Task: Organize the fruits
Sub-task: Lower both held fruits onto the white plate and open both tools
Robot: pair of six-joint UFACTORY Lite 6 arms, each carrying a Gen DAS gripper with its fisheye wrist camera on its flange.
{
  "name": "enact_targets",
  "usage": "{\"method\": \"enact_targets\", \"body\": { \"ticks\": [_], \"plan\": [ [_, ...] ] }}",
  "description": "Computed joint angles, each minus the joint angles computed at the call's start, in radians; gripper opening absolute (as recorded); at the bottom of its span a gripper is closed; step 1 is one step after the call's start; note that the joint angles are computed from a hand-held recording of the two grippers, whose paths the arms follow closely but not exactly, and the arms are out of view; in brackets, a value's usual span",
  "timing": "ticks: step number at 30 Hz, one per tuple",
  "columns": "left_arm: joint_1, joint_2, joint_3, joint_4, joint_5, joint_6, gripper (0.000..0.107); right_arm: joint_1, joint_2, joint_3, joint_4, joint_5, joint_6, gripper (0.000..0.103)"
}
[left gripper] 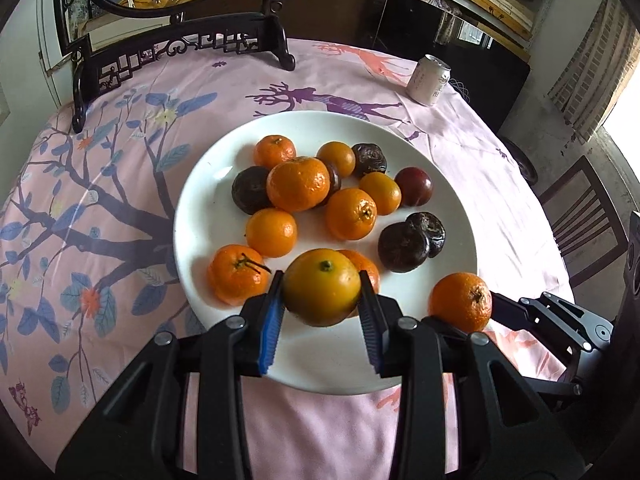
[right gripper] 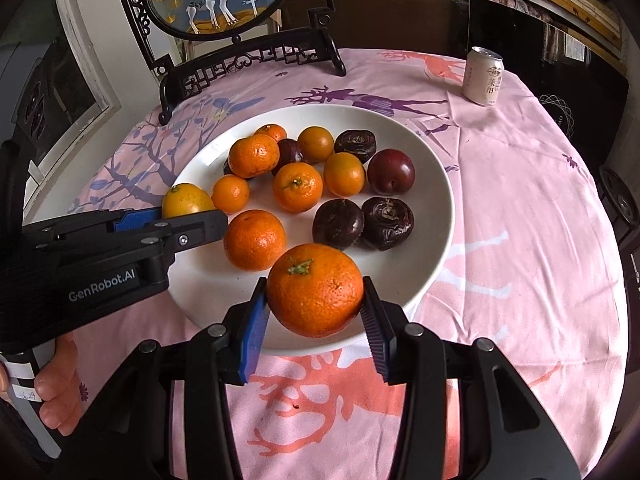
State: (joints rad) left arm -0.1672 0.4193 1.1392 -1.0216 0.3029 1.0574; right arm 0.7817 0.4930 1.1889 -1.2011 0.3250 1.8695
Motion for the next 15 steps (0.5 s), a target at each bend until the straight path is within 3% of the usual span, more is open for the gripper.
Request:
{"method": "enact_targets", "body": {
  "ticks": [7,8,9,10,11,12,15],
  "plan": [
    [0.006,0.059,0.059,0.080,0.005,-0.091,0.036,-0.014,0.037,0.038,0.028,-0.016,-0.036,0.046],
    [0.003,0.058,0.059,0.082,-0.001,-0.093,0.036,-0.016,0.041,0.041,0.028,-0.018,-0.034,0.047],
    [-0.001,0.055,0.058,0.088,-0.012,-0.098,0.037,-0.016,0.042,0.041,0.011,-0.010,-0.014,0.060],
    [-0.001,0.047,0.052,0.070,-0.019,-0.080,0.052,-0.008,0.036,0.035,-0.036,0.013,0.043,0.067],
    [-0.001,0.032,0.041,0.025,-0.025,-0.037,0.075,0.001,0.026,0.025,-0.075,0.044,0.087,0.068],
    [-0.002,0.001,0.012,-0.060,-0.049,0.045,0.083,0.009,0.017,0.019,-0.077,0.068,0.090,0.070],
    [-0.005,-0.084,-0.061,-0.244,-0.084,0.248,0.088,0.029,-0.035,-0.026,-0.076,0.115,0.112,0.075]
  ]
}}
